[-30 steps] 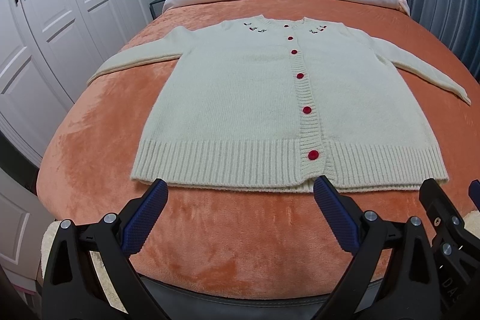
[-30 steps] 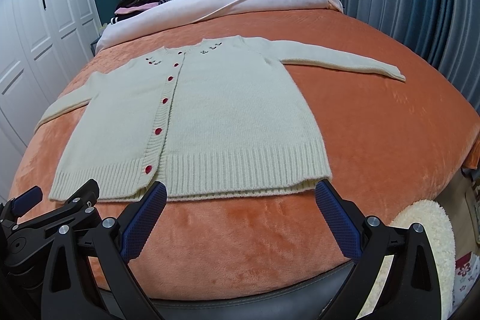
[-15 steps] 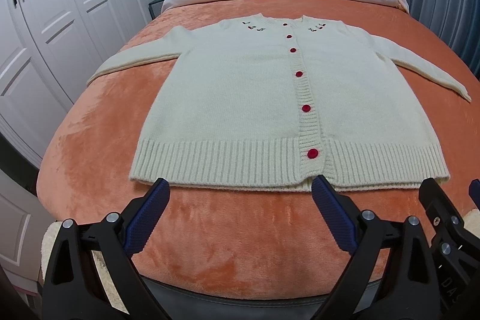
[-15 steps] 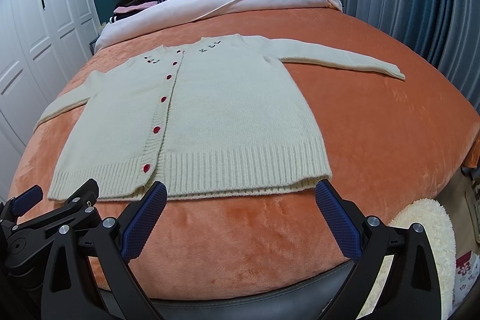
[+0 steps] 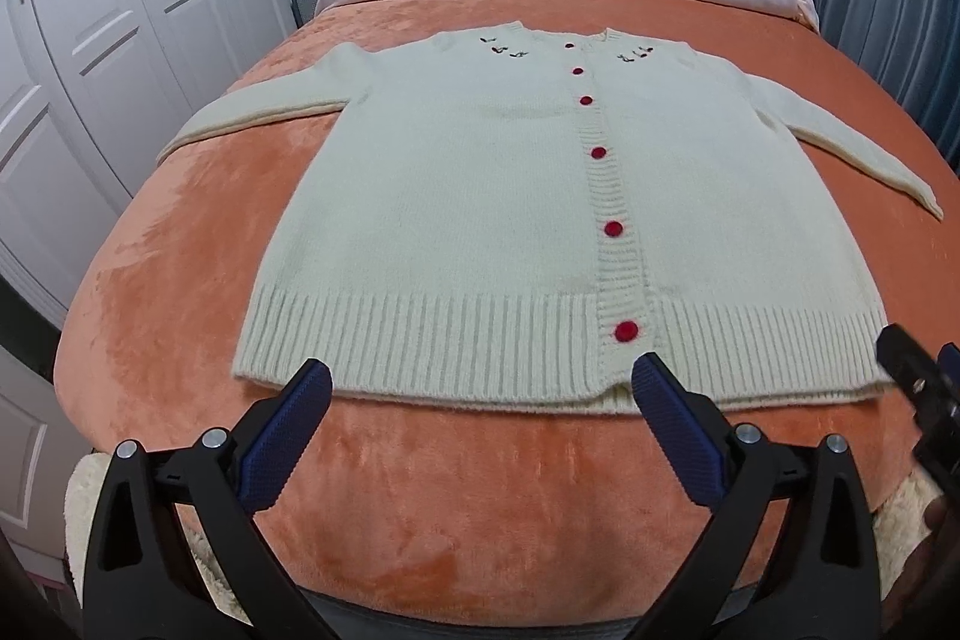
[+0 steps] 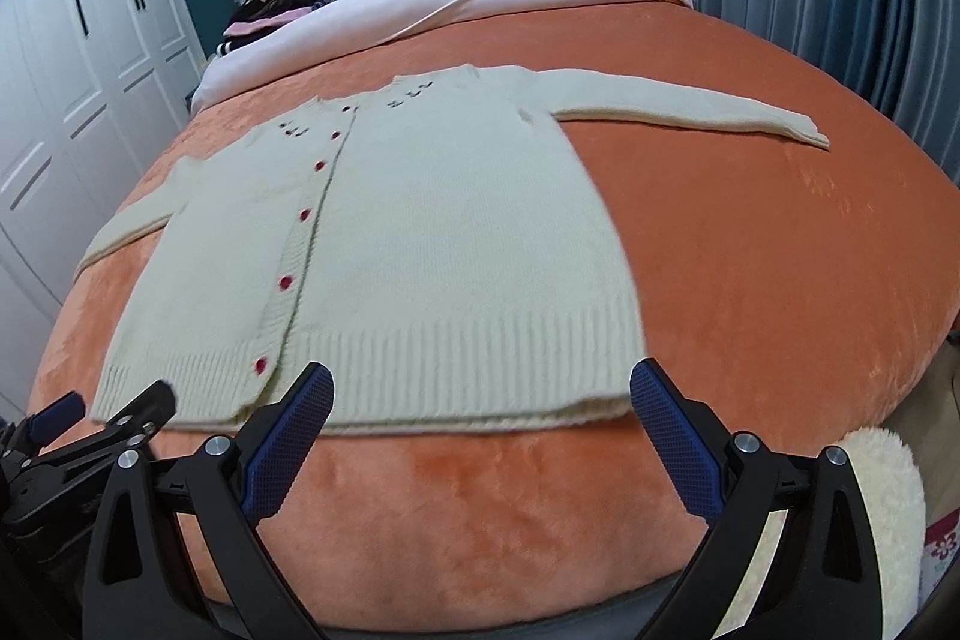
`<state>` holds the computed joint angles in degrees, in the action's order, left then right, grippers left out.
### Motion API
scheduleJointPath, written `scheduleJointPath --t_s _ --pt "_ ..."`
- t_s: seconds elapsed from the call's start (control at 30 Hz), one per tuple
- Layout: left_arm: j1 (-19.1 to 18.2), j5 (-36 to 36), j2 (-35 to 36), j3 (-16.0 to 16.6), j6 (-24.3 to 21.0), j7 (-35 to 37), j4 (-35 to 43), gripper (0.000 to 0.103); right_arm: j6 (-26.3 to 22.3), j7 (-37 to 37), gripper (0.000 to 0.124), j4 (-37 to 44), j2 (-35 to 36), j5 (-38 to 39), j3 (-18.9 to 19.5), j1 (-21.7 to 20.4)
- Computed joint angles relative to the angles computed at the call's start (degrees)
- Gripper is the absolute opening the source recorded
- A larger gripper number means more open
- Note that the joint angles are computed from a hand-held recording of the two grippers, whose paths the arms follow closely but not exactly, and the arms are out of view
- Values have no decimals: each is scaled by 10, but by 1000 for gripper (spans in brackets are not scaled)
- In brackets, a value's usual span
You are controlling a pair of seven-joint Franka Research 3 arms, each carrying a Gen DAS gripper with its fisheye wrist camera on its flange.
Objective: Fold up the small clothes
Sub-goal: 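Grasp a cardigan sleeve with the right gripper and fold it across the body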
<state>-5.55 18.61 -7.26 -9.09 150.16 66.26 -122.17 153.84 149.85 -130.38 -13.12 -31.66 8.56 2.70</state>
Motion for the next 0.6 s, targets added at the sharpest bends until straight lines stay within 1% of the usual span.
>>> scheduleJointPath --t_s 0.1,0.13,0.2,0.23,0.33,0.4,0.43,0.5,0.53,0.57,0.6 --pt "6 -8 37 5 8 -10 44 98 43 -39 98 30 42 31 -55 -32" --pt "8 -8 51 6 11 -12 60 98 62 -66 98 49 67 56 -77 -42" --pt "11 -3 79 8 18 -19 93 98 78 -123 98 100 123 126 -115 -59" --pt "12 2 93 9 22 -23 109 98 75 -155 98 141 164 177 -133 -70" --pt "14 5 132 13 24 -26 153 98 37 -190 96 251 263 286 -167 -99" --pt "16 -1 156 14 22 -24 179 98 10 -196 89 323 325 356 -177 -122" --pt "18 -7 165 14 21 -20 188 98 -1 -191 89 348 348 379 -182 -128" --pt "20 -17 189 15 12 -14 215 98 -21 -159 87 393 388 402 -198 -128" --pt "21 -22 198 15 8 -10 225 98 -23 -134 83 412 404 388 -215 -116" --pt "23 -27 207 15 4 -5 234 98 -24 -120 77 434 419 373 -220 -113" --pt "26 -35 216 14 0 2 244 98 -39 -147 46 476 443 394 -205 -125"
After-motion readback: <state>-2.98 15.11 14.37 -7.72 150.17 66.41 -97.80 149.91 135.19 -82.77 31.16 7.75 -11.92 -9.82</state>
